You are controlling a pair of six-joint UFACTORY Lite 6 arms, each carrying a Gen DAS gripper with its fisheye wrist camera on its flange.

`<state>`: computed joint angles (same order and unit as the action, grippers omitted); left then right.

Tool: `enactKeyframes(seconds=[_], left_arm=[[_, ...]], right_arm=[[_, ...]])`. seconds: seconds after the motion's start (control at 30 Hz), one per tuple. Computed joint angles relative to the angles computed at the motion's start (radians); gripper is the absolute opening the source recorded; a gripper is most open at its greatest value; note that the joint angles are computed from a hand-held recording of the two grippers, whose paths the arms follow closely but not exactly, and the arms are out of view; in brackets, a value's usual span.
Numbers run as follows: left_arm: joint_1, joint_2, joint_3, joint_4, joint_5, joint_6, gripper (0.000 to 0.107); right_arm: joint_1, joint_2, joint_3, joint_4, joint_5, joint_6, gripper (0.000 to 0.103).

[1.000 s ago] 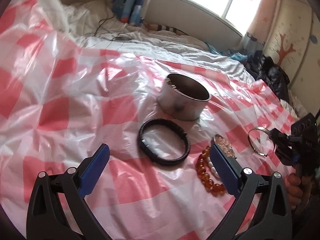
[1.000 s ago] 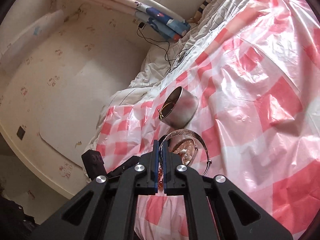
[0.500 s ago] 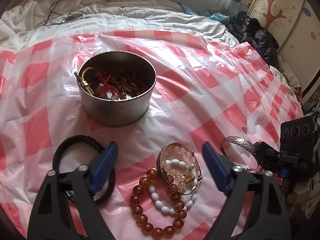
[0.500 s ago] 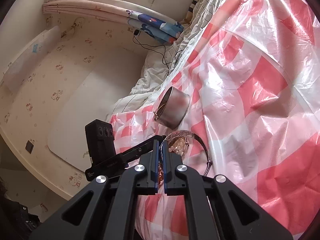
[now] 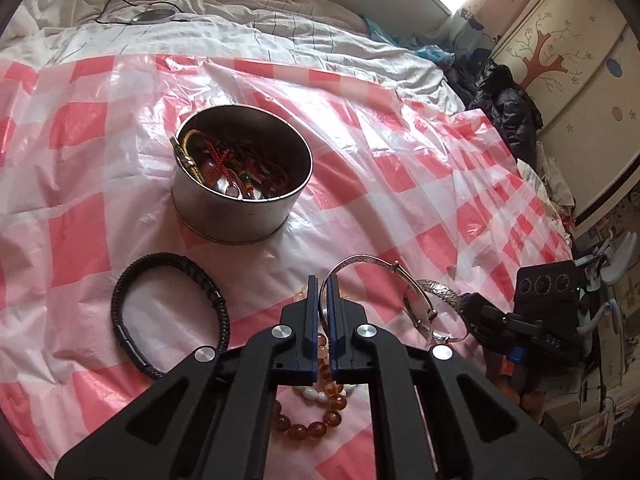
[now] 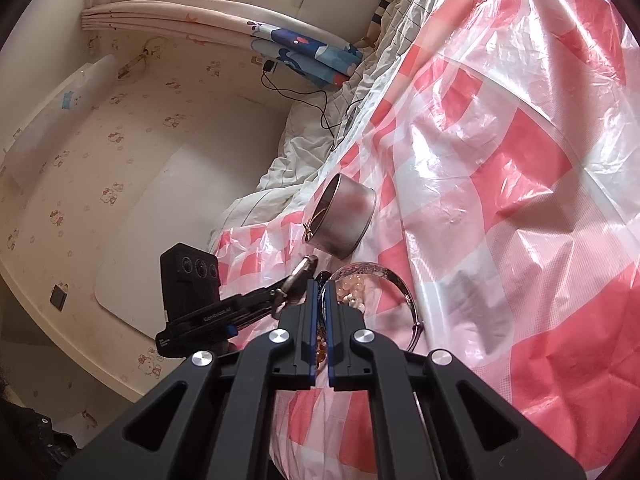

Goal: Organize jewelry

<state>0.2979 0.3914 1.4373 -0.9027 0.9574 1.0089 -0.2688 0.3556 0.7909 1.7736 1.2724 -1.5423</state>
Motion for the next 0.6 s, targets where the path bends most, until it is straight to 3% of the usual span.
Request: enactKeyframes(seconds=[0.3, 0.4, 0.47, 0.5, 0.53, 0.57, 0.6], left_arm=[[0.095, -0.013, 0.070, 0.052, 0.049, -0.019, 0.003], [0.120, 0.000, 0.083, 0.049, 0.061, -0.016, 0.003], [0.131, 0.002, 0.078, 0.048, 0.061, -0.006, 0.004], [0.135, 0.000, 0.072, 0.049, 0.058, 0.000, 0.004], [0.140, 0.002, 0.068, 0.049, 0.059, 0.006, 0.004], [0.145, 0.004, 0.065, 0.049, 0.059, 0.010, 0.004], [0.147, 0.005, 0.059, 0.047, 0.054, 0.015, 0.004]], right_arm=[[-0.018, 0.005, -0.006, 0.016, 0.095, 0.032, 0.004], [0.014, -0.063, 0.005, -0.024, -0.015, 0.057, 0.005], [0.055, -0.157, 0.014, -0.093, -0.164, 0.080, 0.006], [0.084, -0.201, 0.018, -0.126, -0.241, 0.090, 0.021], [0.120, -0.247, 0.024, -0.171, -0.325, 0.102, 0.048], [0.154, -0.277, 0.035, -0.216, -0.381, 0.114, 0.056], [0.186, -0.289, 0.057, -0.266, -0.411, 0.136, 0.056]])
